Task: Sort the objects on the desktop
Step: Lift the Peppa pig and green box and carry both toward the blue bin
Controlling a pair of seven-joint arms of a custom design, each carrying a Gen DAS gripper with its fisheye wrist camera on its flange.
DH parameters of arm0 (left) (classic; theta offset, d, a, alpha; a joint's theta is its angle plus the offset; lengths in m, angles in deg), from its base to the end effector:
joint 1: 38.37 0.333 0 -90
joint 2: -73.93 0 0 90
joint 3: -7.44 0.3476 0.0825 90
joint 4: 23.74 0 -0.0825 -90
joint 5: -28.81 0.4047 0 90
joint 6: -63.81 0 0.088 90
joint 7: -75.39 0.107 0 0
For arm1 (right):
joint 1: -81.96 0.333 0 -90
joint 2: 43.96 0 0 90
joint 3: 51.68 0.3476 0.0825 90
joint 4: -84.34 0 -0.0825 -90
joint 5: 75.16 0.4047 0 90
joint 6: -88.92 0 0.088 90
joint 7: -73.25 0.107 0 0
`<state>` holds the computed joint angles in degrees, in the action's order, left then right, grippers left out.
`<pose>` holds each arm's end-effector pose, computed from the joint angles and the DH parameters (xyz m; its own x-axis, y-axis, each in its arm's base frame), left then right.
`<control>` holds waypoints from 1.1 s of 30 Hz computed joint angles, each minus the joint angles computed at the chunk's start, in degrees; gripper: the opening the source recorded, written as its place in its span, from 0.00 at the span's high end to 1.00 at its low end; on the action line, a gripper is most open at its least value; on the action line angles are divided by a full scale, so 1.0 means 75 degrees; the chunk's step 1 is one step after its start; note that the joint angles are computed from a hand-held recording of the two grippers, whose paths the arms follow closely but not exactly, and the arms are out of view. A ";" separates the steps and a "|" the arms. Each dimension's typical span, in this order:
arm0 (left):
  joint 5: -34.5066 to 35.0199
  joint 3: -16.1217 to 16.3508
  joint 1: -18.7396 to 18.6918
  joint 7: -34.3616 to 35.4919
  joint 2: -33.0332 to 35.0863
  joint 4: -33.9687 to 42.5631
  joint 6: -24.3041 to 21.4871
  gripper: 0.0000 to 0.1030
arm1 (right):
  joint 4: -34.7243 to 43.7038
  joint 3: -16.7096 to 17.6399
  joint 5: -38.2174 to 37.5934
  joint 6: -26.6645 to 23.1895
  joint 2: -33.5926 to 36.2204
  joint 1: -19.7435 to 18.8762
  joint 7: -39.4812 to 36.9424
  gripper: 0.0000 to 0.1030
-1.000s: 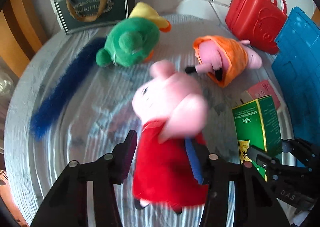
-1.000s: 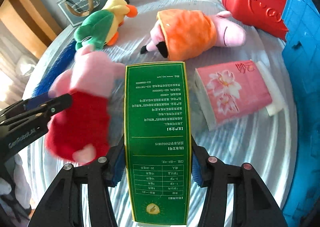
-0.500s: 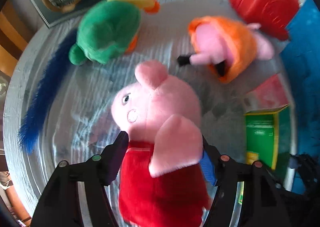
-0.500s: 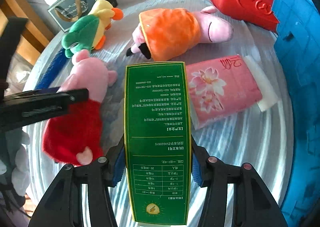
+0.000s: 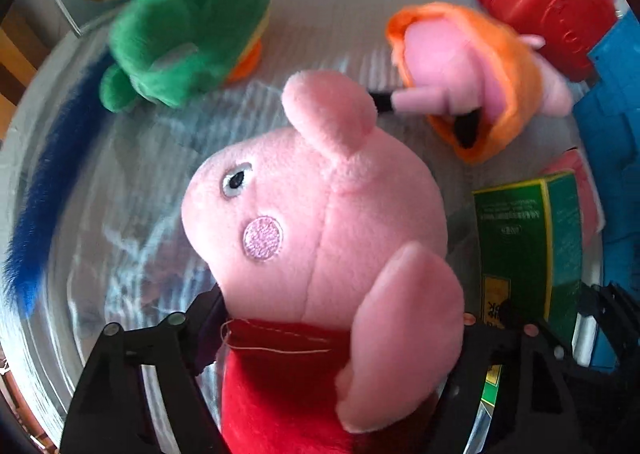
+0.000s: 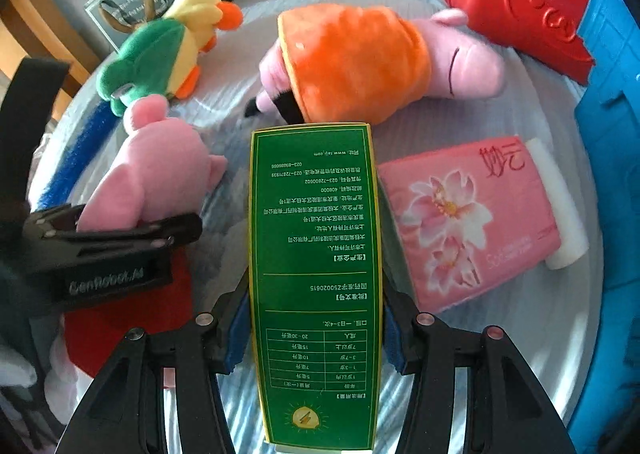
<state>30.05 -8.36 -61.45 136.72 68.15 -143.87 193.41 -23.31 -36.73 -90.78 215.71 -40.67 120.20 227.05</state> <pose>0.4364 -0.3565 0.5132 -0.2006 -0.9762 0.0828 -0.9525 0.1745 -0.2496 0.3834 0.4921 0.5310 -0.0329 -0.9915 -0.1255 -0.9425 0.0726 -0.3263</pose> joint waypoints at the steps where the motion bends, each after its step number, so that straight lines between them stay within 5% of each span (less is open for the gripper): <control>1: 0.0106 -0.0027 -0.0007 -0.0080 -0.0170 -0.0100 0.0049 0.23 | -0.0016 0.0006 -0.0059 0.0022 -0.0049 0.0013 0.0044 0.49; 7: 0.0758 -0.0075 -0.0173 -0.0892 -0.1901 -0.1015 0.0569 0.24 | -0.0016 0.0180 -0.0823 -0.0042 -0.0541 0.0237 0.0545 0.49; 17: 0.2126 -0.0196 -0.0436 -0.1954 -0.4199 -0.1419 0.0269 0.24 | 0.0396 0.0735 -0.2532 -0.0784 -0.1451 0.0633 0.1581 0.49; 33: 0.2795 -0.1163 -0.1107 -0.3662 -0.5055 -0.0824 -0.1384 0.24 | -0.0610 0.1375 -0.2600 -0.0733 -0.3530 0.0546 0.1351 0.49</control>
<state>51.01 -17.08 -69.76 109.26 30.24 -150.05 183.03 -27.89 -26.42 -110.28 210.21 -67.15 124.29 237.17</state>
